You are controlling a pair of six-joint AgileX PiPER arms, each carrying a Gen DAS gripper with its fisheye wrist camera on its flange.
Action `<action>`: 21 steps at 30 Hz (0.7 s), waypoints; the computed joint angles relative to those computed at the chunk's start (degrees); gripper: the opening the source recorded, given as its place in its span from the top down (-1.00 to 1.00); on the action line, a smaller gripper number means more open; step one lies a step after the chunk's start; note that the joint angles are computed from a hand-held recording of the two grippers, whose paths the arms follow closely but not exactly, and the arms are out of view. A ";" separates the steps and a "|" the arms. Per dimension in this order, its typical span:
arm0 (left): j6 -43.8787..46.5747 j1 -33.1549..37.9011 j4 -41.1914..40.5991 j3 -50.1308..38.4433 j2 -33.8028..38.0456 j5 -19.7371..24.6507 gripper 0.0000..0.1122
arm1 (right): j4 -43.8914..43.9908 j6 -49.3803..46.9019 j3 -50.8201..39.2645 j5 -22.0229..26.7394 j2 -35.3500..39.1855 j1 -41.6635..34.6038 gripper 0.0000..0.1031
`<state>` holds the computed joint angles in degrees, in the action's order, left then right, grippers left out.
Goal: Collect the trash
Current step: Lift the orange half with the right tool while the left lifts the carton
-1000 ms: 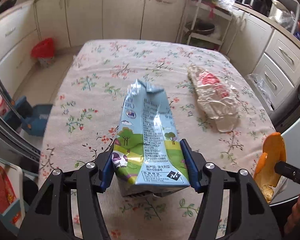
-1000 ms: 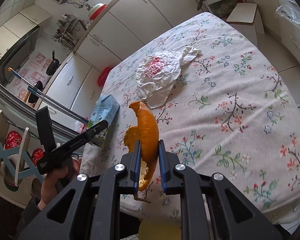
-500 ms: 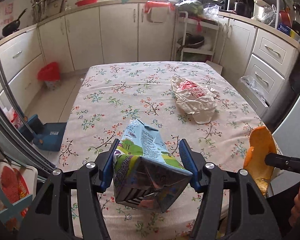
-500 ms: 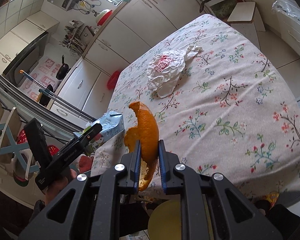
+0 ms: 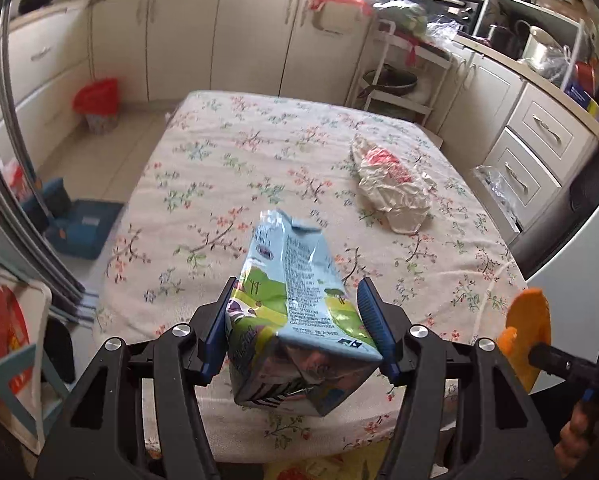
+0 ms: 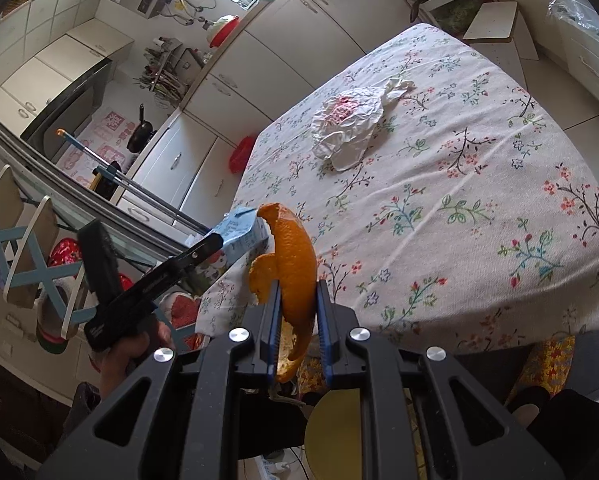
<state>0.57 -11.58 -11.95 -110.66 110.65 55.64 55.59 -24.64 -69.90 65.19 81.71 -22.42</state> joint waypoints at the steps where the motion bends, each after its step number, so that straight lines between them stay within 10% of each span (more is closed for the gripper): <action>1: -0.37 0.27 0.38 0.10 0.29 0.42 0.00 | -0.33 -0.06 0.47 0.10 -0.46 0.31 0.67; 21: -3.83 -1.17 3.95 -10.70 10.80 5.13 -0.01 | -17.76 4.02 6.21 1.17 -2.67 18.31 0.67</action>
